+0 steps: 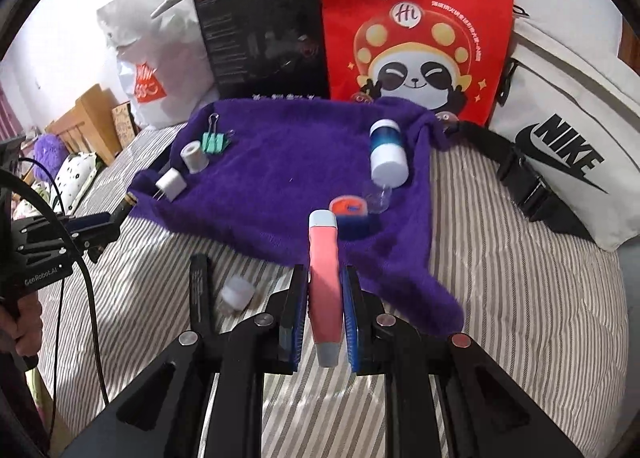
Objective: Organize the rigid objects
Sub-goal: 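Carry the black-and-gold bottle and pink tube over the purple towel with both grippers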
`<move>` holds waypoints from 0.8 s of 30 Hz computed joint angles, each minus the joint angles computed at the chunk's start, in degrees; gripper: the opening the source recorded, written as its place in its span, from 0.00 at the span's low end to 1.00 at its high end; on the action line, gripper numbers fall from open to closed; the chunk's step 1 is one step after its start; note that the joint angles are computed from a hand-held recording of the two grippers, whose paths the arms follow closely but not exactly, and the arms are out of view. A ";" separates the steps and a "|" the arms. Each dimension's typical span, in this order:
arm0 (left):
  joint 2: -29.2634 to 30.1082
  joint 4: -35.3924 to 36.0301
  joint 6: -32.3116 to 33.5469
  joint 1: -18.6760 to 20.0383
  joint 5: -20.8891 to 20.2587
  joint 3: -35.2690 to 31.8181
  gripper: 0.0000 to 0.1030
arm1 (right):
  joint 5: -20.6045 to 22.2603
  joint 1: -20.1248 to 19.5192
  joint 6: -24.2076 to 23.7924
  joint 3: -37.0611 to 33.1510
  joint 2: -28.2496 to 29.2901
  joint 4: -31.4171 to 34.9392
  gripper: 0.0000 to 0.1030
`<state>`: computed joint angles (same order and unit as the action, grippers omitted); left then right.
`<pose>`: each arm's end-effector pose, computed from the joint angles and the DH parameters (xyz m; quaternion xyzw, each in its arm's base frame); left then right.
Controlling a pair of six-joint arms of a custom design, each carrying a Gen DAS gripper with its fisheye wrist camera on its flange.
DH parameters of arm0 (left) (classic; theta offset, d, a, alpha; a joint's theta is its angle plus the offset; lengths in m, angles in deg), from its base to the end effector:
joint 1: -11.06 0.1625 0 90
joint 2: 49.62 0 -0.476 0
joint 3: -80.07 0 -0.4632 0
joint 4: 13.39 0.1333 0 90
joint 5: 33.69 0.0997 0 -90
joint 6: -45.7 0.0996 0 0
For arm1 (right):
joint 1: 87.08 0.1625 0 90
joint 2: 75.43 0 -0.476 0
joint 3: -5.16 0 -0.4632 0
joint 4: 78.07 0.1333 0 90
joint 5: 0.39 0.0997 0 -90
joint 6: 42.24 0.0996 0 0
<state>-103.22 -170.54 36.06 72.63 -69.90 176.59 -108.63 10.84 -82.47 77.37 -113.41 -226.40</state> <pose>-0.1629 -0.7496 0.2175 0.0487 0.8758 -0.3212 0.3571 0.2235 -0.8653 0.1492 0.3637 -0.8951 0.1549 0.2062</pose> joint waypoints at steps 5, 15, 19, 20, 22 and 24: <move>1.52 0.37 2.10 0.87 -0.62 -3.12 0.22 | -0.27 0.35 0.37 -2.81 1.62 0.13 0.16; 5.91 2.18 4.90 3.05 -3.03 -11.21 0.22 | -0.29 0.15 2.61 -6.44 3.91 1.49 0.16; 7.79 4.04 4.66 4.30 -4.00 -14.76 0.22 | -0.21 -0.05 3.48 -7.60 4.65 2.38 0.16; 8.37 4.83 4.60 4.61 -4.02 -15.77 0.22 | -0.21 -0.10 3.57 -7.86 4.81 2.64 0.16; 9.22 6.01 4.30 5.14 -4.45 -17.27 0.22 | -0.45 -0.16 3.76 -8.26 5.10 2.66 0.16; 10.00 7.05 4.08 5.58 -4.79 -18.55 0.22 | -0.52 -0.22 3.97 -8.64 5.30 2.95 0.16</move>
<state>-93.23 -163.50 40.13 78.21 -74.69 158.03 -109.15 10.62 -78.50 68.73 -108.11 -223.45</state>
